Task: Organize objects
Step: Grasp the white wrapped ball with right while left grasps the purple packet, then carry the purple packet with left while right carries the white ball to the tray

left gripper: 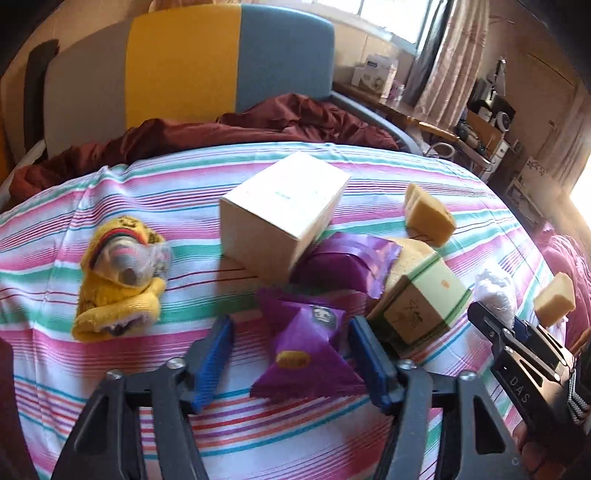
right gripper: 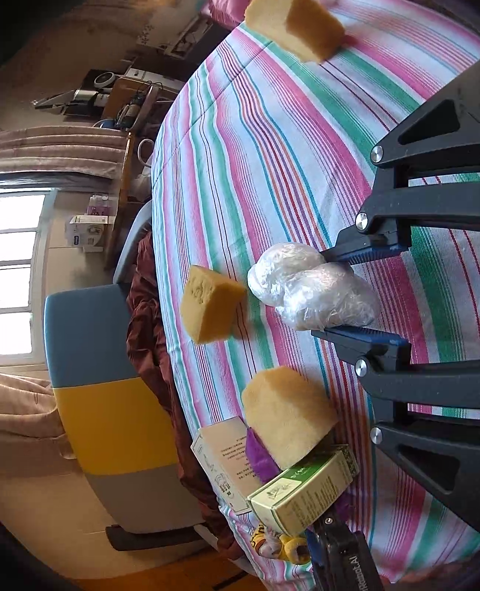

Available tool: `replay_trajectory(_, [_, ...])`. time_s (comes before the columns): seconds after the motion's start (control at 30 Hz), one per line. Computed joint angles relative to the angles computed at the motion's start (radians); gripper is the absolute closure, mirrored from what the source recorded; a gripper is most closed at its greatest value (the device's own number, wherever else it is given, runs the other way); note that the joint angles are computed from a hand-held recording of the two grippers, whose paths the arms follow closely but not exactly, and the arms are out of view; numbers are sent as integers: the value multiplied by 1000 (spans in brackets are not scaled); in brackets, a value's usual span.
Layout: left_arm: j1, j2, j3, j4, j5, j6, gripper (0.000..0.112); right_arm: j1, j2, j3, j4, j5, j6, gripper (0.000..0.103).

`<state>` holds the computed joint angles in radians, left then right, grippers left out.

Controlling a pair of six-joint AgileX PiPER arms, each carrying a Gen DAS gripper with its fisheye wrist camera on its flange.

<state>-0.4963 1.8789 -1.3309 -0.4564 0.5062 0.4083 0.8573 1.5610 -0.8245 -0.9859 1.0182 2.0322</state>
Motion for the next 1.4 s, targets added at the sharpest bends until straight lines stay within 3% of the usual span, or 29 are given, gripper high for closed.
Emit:
replay_trajectory(0.07, [-8,-5,15,11,-28,-2,70,2,4,-3,-1,2,-4,72])
replay_trajectory(0.2, [-3,-23,50,-32,-57,53,77,11,18,-20,2,22,-19,72])
replay_trajectory(0.4, [11,-104,174,-58,-145,81,77,34,25,-30,-7,53,-12,72])
replay_trajectory(0.63, [12,-246,362,-166,-281,218,77,90,40,-57,-29,111,-10,72])
replay_trajectory(0.77, [19,-305,436,-276,-319,344,77,150,54,-76,-31,134,5,72])
replay_trajectory(0.83, [32,-337,471,-379,-321,452,77,186,65,-88,-32,154,21,72])
replay_trajectory(1.0, [69,-404,533,-468,-302,542,77,267,94,-116,-42,183,54,72])
replay_trajectory(1.13, [119,-481,616,-615,-246,706,77,295,129,-149,-40,180,47,72])
replay_trajectory(1.23, [140,-521,670,-618,-221,730,77,301,143,-165,-40,168,38,72])
replay_trajectory(1.4, [235,-607,716,-596,-96,739,77,314,163,-194,-29,172,15,72])
